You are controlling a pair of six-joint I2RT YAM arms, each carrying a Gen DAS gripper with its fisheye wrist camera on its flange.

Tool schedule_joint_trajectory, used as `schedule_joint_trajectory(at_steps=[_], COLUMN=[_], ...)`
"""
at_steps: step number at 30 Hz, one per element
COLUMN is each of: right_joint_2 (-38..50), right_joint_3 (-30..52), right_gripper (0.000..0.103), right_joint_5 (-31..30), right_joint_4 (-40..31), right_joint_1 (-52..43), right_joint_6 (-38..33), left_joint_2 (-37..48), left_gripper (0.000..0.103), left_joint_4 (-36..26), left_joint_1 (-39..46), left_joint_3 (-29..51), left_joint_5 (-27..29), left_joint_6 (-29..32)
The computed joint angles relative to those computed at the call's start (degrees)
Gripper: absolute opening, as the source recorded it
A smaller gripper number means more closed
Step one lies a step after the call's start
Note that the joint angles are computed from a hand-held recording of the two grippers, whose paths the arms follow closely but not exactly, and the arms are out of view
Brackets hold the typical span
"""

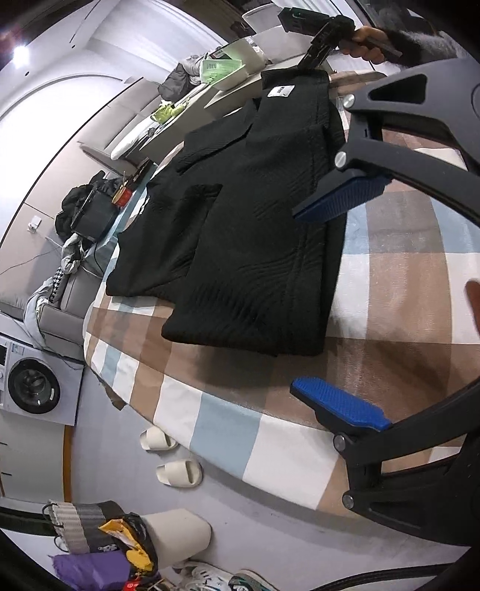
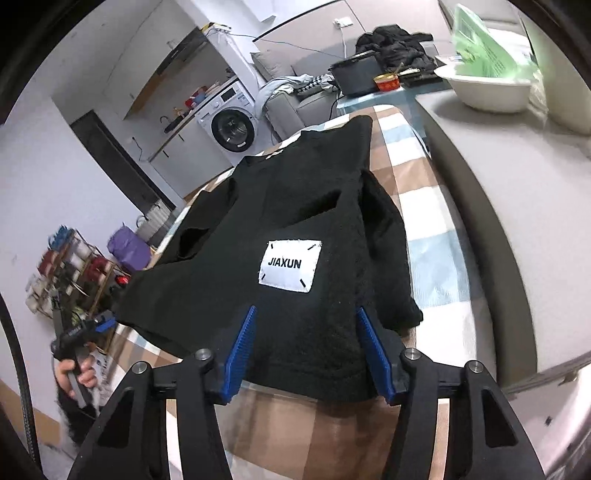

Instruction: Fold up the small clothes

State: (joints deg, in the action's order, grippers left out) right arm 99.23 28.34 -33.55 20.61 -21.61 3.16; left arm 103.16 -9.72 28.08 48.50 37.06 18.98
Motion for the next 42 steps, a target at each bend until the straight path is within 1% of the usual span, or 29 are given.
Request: schedule_joint_trajectory(at_steps=[1,3,4,5,6,7,8,9,11,12,14,16,17,19,21,22,24,26,28,30,35,39,42], right_joint_2=[-1.33,-2.25,-2.01,-1.11,0.26,1.40,2.69,3.28,3.67,3.22,1.54,-0.11,-0.76,-2.07,-2.93,-3.61,-4.60,-5.19,-4.42,-3.05,2.87,7.20,10.22], right_joint_3=[-0.74,-0.76,-0.22,0.67,1.48,2.07,2.28,2.36,1.81,1.42,-0.81,-1.91,-2.74,-3.06,-3.65,-3.87,-3.86,-3.02,-0.84,2.21,12.13,19.72,25.61], right_gripper=[0.058,0.058,0.058,0.056,0.043,0.034,0.018,0.013,0.006,0.005,0.004,0.004,0.004,0.004,0.004,0.004,0.004,0.004,0.004,0.004,0.004,0.003,0.003], right_joint_5=[2.78,5.31,6.79,8.53,9.48,9.99,10.88,11.07,8.65,7.79,3.35,1.22,-1.01,-2.67,-5.31,-5.53,-5.09,-3.24,-1.13,0.51,5.37,8.10,9.66], right_joint_4=[0.70,0.39,-0.39,-1.24,-1.21,-1.13,-0.03,0.78,2.88,3.42,7.17,8.46,10.48,11.50,14.61,15.85,18.54,20.34,21.21,20.54,18.12,15.88,13.20], right_joint_1=[1.70,3.65,4.68,5.60,6.10,6.29,6.16,5.98,4.45,3.79,1.42,0.43,-0.37,-0.52,-0.69,-0.42,0.27,1.19,2.16,2.61,3.41,3.83,4.52], right_joint_6=[-0.15,-0.74,-0.81,-0.56,-0.31,-0.25,0.16,0.34,0.42,0.66,1.43,2.04,2.92,4.73,7.38,8.50,11.49,14.15,16.48,18.25,22.32,25.23,26.20], left_joint_2=[0.53,2.02,2.67,3.06,3.66,4.15,4.58,4.61,3.42,2.59,0.61,-1.42,-2.46,-4.38,-6.00,-6.69,-7.19,-6.67,-5.32,-3.68,3.02,9.63,15.84], left_gripper=[0.075,0.063,0.058,0.042,0.023,0.015,0.009,0.006,0.005,0.005,0.005,0.005,0.004,0.004,0.004,0.004,0.004,0.004,0.004,0.004,0.004,0.004,0.004], left_joint_4=[-0.25,-0.38,0.36,1.49,2.14,2.16,1.97,2.28,3.67,4.12,4.49,4.13,3.66,3.06,2.96,3.33,3.42,4.69,5.51,5.85,6.24,4.12,1.34], left_joint_1=[-0.20,-1.19,-2.12,-2.94,-3.70,-3.91,-3.83,-3.64,-3.23,-2.88,-1.91,-1.14,-0.81,-0.30,0.04,0.17,0.22,-0.18,-0.90,-1.68,-4.66,-7.01,-9.00], left_joint_3=[0.53,1.88,2.24,2.29,2.60,2.97,3.35,3.30,2.24,1.71,0.85,0.56,0.44,0.60,0.83,1.08,2.20,4.02,6.37,9.16,19.37,29.97,39.93], left_joint_5=[0.02,0.15,-0.88,-2.39,-3.56,-3.53,-2.80,-1.95,-0.82,0.16,2.53,4.63,5.47,7.58,8.92,9.55,10.29,10.59,10.32,10.19,8.26,6.44,4.40], left_joint_6=[-0.20,-0.62,-1.25,-2.09,-2.70,-2.88,-2.85,-3.03,-3.44,-3.53,-3.76,-4.00,-4.02,-4.64,-5.22,-6.18,-7.50,-9.82,-12.07,-14.12,-19.63,-23.13,-25.49])
